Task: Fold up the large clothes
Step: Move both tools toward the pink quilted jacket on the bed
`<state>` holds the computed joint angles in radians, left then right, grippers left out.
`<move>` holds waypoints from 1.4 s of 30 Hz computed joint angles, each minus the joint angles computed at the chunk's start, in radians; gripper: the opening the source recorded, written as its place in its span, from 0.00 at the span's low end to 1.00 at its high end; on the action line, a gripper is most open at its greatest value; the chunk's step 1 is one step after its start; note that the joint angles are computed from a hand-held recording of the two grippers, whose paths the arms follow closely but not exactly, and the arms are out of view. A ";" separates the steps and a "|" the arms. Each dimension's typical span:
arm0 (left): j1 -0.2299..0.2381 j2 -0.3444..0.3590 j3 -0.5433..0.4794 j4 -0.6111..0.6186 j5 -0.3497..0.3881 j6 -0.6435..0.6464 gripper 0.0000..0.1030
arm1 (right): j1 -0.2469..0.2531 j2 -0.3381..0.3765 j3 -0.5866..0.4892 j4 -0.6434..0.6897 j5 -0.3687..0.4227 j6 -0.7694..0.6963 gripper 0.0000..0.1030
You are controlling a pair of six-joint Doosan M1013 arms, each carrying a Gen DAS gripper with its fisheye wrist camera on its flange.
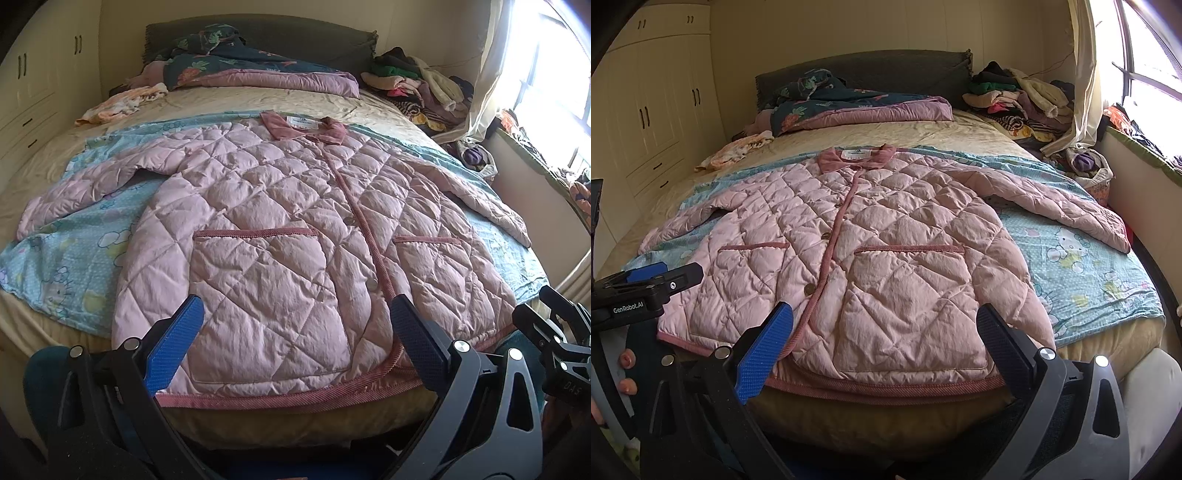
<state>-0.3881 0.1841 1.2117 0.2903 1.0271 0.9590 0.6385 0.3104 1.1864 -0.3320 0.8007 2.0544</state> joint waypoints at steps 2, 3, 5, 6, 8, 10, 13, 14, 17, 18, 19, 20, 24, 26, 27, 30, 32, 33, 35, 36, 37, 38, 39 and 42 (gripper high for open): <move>-0.001 0.002 -0.002 0.003 0.002 0.001 0.92 | 0.000 0.002 -0.002 0.005 0.002 -0.007 0.96; -0.001 0.002 -0.003 0.002 0.002 0.001 0.92 | 0.000 0.002 -0.003 0.007 0.002 -0.010 0.96; -0.001 0.002 -0.002 0.003 0.000 0.001 0.92 | 0.001 0.004 -0.006 0.012 0.002 -0.015 0.96; -0.001 0.002 -0.002 0.001 0.000 0.002 0.92 | 0.002 0.005 -0.008 0.011 0.005 -0.016 0.96; -0.001 0.002 -0.002 0.002 -0.002 0.004 0.92 | 0.002 0.004 -0.006 0.011 0.001 -0.014 0.96; -0.003 0.003 -0.004 0.003 0.003 -0.001 0.92 | 0.002 0.004 -0.005 0.010 0.002 -0.014 0.96; -0.004 0.003 -0.004 0.004 0.002 -0.001 0.92 | 0.002 0.004 -0.004 0.010 0.001 -0.014 0.96; -0.004 0.003 -0.004 0.004 0.002 -0.001 0.92 | 0.003 0.005 -0.006 0.008 0.003 -0.013 0.96; -0.005 0.006 -0.005 0.002 0.002 0.002 0.92 | 0.002 0.004 -0.005 0.010 0.001 -0.016 0.96; -0.007 0.004 -0.005 0.008 0.005 -0.004 0.92 | 0.002 0.004 -0.003 0.013 -0.001 -0.017 0.96; -0.007 0.004 -0.005 0.008 0.005 -0.004 0.92 | 0.003 0.005 -0.005 0.012 0.001 -0.016 0.96; -0.007 0.004 -0.005 0.007 0.004 -0.004 0.92 | 0.003 0.005 -0.005 0.011 0.001 -0.015 0.96; -0.012 0.006 -0.008 0.011 0.006 -0.008 0.92 | 0.001 0.005 -0.005 0.015 -0.001 -0.019 0.96; -0.014 0.009 -0.012 0.012 0.009 -0.009 0.92 | 0.001 0.005 -0.005 0.014 -0.001 -0.018 0.96; -0.014 0.009 -0.012 0.014 0.009 -0.010 0.92 | 0.001 0.006 -0.005 0.015 -0.001 -0.020 0.96; -0.014 0.009 -0.011 0.013 0.006 -0.009 0.92 | 0.002 0.011 -0.012 0.021 0.006 -0.024 0.96; -0.016 0.015 -0.020 0.011 0.007 -0.005 0.92 | 0.000 0.019 -0.024 0.036 0.015 -0.042 0.96; -0.017 0.020 -0.028 0.012 0.009 -0.002 0.92 | -0.003 0.024 -0.031 0.043 0.018 -0.051 0.96; -0.017 0.031 -0.047 0.018 0.018 -0.005 0.92 | -0.005 0.033 -0.047 0.052 0.024 -0.065 0.96; -0.014 0.038 -0.059 0.013 0.021 -0.002 0.92 | -0.008 0.038 -0.056 0.060 0.025 -0.074 0.96; -0.004 0.045 -0.070 0.003 0.019 0.009 0.92 | -0.011 0.043 -0.066 0.072 0.026 -0.086 0.96; -0.004 0.053 -0.082 0.010 0.023 0.005 0.92 | -0.013 0.050 -0.078 0.075 0.030 -0.092 0.96; 0.002 0.059 -0.094 0.010 0.028 0.010 0.92 | -0.015 0.057 -0.091 0.074 0.033 -0.096 0.96; 0.018 0.080 -0.134 -0.010 0.038 0.024 0.92 | -0.028 0.080 -0.137 0.110 0.046 -0.118 0.96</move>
